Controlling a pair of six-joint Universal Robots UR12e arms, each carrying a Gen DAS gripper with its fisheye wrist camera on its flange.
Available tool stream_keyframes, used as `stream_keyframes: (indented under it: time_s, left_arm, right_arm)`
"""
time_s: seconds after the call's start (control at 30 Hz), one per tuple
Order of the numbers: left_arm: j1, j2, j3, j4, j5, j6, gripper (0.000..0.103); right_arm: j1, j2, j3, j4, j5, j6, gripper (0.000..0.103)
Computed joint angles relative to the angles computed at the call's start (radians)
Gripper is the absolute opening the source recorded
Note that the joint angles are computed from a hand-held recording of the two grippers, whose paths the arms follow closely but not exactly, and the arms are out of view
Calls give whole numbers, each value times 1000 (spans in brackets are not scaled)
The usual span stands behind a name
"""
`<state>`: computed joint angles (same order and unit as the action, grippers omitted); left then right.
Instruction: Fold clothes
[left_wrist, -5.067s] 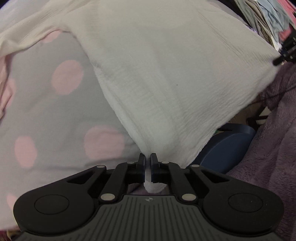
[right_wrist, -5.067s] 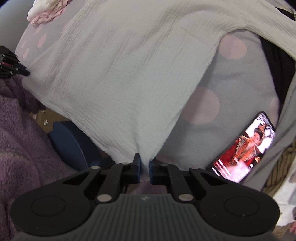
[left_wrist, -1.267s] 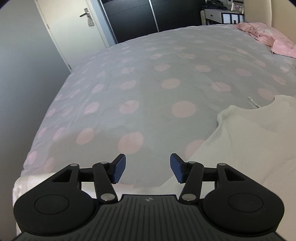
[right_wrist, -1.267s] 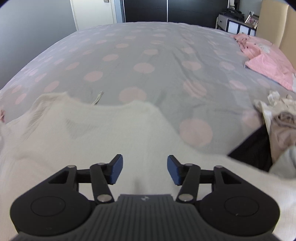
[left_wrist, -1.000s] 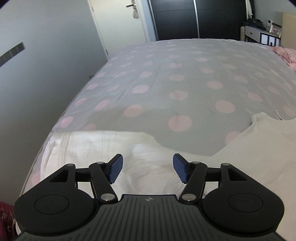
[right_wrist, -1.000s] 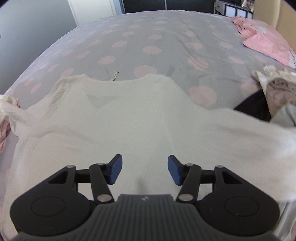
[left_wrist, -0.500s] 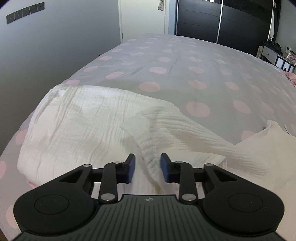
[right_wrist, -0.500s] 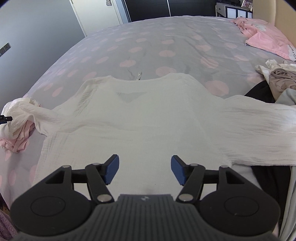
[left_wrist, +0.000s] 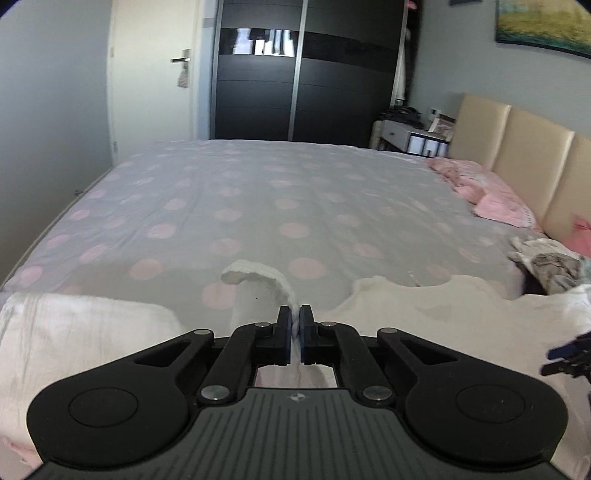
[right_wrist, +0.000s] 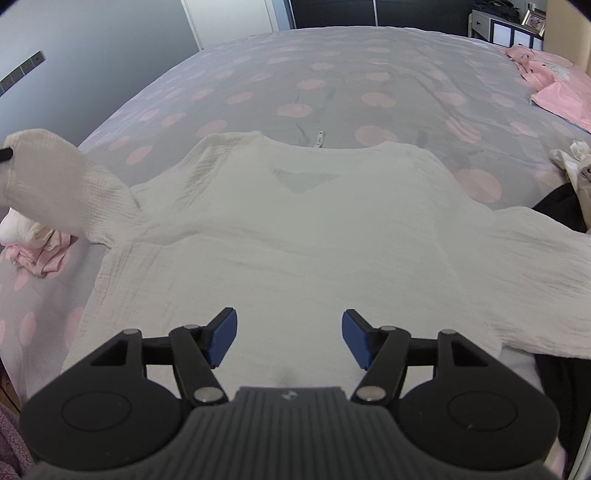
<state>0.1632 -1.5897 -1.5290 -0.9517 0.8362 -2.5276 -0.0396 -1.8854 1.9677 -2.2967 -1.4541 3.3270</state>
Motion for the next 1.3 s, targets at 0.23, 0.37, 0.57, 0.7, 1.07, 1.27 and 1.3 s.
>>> stream_keyframes:
  time_s: [0.23, 0.37, 0.57, 0.7, 1.07, 1.27, 1.3]
  left_arm:
    - [-45, 91, -10, -304, -116, 343, 2]
    - [-73, 137, -25, -512, -102, 580, 2]
    - [-117, 188, -92, -685, 34, 776, 2]
    - [-149, 218, -156, -687, 164, 837, 2]
    - [-158, 261, -278, -591, 333, 879, 3]
    - [-121, 265, -268, -616, 300, 770, 31]
    - [-113, 264, -269, -607, 294, 719, 33]
  right_arm:
    - [10, -2, -9, 8, 16, -16, 68]
    - [8, -10, -5, 10, 19, -24, 69]
    - [11, -11, -3, 16, 31, -5, 69]
    - [17, -13, 2, 25, 56, 4, 69]
    - [104, -26, 31, 77, 151, -196, 69]
    - [153, -28, 46, 121, 141, -120, 68]
    - [158, -29, 49, 123, 139, -99, 68]
